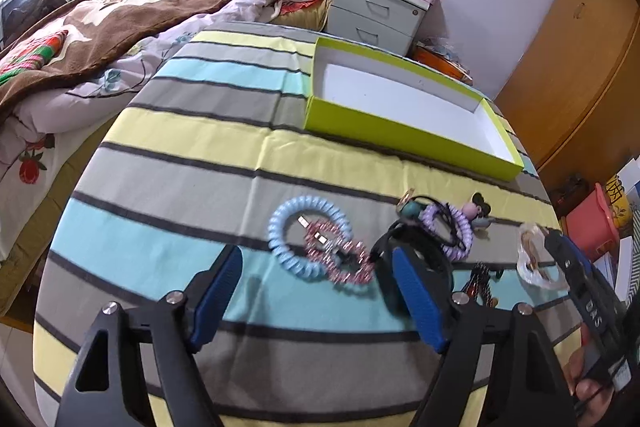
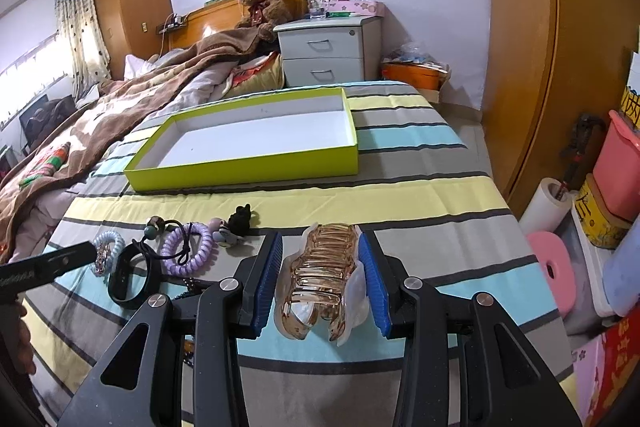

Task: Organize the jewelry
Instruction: 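Lower the left gripper onto the pink rhinestone hair clip and close it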

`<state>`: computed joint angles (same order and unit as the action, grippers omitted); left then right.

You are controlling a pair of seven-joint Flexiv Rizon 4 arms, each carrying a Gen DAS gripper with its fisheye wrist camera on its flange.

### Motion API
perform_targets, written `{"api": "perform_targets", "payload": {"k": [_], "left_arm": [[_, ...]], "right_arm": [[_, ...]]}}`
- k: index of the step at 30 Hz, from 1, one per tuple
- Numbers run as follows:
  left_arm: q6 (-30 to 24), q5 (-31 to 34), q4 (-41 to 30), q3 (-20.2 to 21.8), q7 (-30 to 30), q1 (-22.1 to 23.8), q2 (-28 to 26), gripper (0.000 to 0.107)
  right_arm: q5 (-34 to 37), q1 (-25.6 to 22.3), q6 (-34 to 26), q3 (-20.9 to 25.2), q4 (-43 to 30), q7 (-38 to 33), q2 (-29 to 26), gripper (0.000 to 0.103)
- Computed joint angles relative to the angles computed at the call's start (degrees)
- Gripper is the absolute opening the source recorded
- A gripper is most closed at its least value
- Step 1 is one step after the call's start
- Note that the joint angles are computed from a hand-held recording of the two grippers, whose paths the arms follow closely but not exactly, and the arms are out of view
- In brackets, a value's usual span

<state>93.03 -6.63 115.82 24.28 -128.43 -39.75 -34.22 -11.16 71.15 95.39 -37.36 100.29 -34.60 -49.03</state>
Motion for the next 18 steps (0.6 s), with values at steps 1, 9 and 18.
{"api": "perform_targets", "payload": {"k": [1, 9, 18], "left_arm": [[-1.3, -0.2, -1.0, 1.2, -0.3, -1.0, -0.5, 0.075], [-7.4, 3.8, -4.8, 1.7, -4.0, -0.8, -1.8, 0.066], [-11.9, 12.1, -7.7, 5.8, -10.6, -4.2, -2.0, 0.038]], "right_arm": [[0.0, -0.1, 0.1, 0.1, 0.0, -0.1, 0.0, 0.041], [0.8, -0.9, 1.2, 1.1, 0.0, -1.0, 0.2, 0.041], [2.3, -1.8, 2.2, 2.4, -0.5, -2.5, 0.2, 0.04]]}}
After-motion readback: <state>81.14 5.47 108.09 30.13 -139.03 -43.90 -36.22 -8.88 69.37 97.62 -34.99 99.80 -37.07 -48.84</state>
